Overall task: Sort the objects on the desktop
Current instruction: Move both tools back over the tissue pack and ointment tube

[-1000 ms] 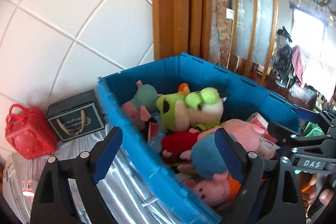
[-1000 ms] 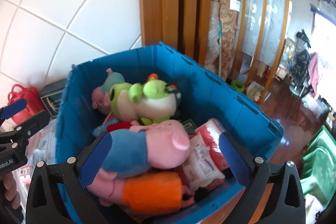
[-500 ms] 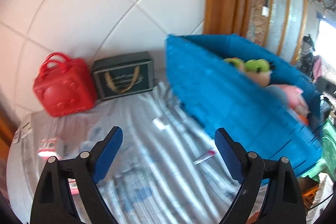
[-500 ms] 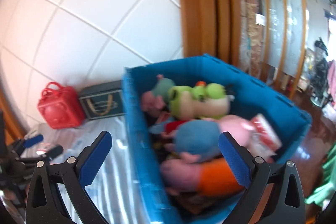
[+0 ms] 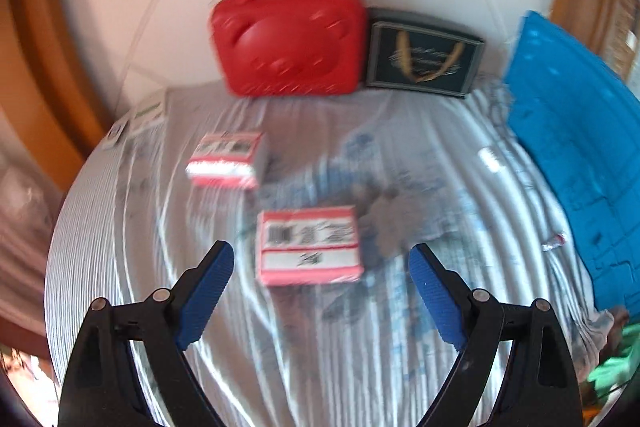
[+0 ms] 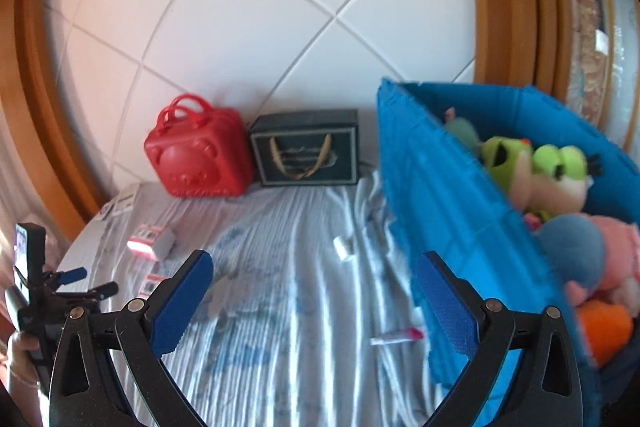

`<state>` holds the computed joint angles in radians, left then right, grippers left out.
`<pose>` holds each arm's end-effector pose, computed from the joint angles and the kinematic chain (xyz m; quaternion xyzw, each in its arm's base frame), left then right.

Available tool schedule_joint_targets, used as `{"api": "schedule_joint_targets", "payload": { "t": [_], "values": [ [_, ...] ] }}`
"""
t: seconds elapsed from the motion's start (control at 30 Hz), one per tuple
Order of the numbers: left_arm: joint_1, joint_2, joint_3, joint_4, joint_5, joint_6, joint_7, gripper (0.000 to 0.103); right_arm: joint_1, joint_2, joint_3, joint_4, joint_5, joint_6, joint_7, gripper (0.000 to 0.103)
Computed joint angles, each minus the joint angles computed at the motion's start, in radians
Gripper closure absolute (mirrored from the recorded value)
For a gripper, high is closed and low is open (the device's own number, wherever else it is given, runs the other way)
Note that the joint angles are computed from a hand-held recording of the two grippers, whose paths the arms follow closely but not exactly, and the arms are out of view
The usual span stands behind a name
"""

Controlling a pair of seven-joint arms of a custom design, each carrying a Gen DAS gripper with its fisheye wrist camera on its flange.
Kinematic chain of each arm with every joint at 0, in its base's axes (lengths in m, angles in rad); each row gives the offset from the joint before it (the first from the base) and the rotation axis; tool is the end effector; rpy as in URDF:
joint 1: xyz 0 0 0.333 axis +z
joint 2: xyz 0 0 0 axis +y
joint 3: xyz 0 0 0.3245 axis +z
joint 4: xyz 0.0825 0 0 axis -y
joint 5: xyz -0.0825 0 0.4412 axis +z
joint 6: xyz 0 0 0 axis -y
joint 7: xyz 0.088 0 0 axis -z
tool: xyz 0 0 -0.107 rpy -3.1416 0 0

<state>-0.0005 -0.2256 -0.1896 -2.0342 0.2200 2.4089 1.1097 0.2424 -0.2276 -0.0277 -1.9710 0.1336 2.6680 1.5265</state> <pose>0.5782 -0.1187 0.6030 -0.7183 0.6217 -0.2094 0.2318 0.5819 0.1211 0.6787 -0.6828 0.5768 -0.2433 0.3767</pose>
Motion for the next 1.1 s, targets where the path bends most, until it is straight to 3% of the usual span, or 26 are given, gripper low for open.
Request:
{"api": "schedule_joint_targets", "payload": {
  "t": [0.3,0.43,0.6,0.73,0.9,0.93,1.0,1.03,1.1],
  "values": [
    [0.043,0.049,0.046,-0.042,-0.053,-0.027,-0.031,0.013,-0.024,0.187,0.031,0.059,-0.020,-0.078,0.053,0.000],
    [0.032,0.090,0.061,-0.040,-0.132,-0.014,0.010,0.013,-0.046,0.234,0.041,0.042,-0.092,-0.088,0.237,0.000],
    [0.024,0.142,0.057,-0.007,-0.089,-0.011,0.000,0.013,-0.067,0.281,0.028,0.028,-0.271,-0.136,0.557,0.001],
    [0.015,0.205,0.064,0.071,-0.058,-0.013,0.023,0.013,-0.081,0.316,0.020,0.037,-0.345,-0.155,0.693,0.013],
    [-0.006,0.372,0.089,0.264,0.014,-0.054,0.059,0.013,-0.082,0.372,0.011,0.076,-0.395,-0.186,0.800,0.026],
    [-0.014,0.412,0.098,0.311,0.029,-0.072,0.059,0.013,-0.081,0.380,0.012,0.082,-0.410,-0.190,0.807,0.033],
    [-0.024,0.501,0.114,0.415,0.030,-0.131,0.081,0.013,-0.086,0.402,0.019,0.097,-0.396,-0.196,0.778,0.048],
    [-0.032,0.553,0.123,0.479,0.033,-0.196,0.093,0.013,-0.091,0.410,0.024,0.102,-0.375,-0.197,0.752,0.065],
    [-0.043,0.600,0.135,0.537,0.030,-0.306,0.124,0.013,-0.092,0.404,0.028,0.089,-0.370,-0.182,0.713,0.071]
  ]
}}
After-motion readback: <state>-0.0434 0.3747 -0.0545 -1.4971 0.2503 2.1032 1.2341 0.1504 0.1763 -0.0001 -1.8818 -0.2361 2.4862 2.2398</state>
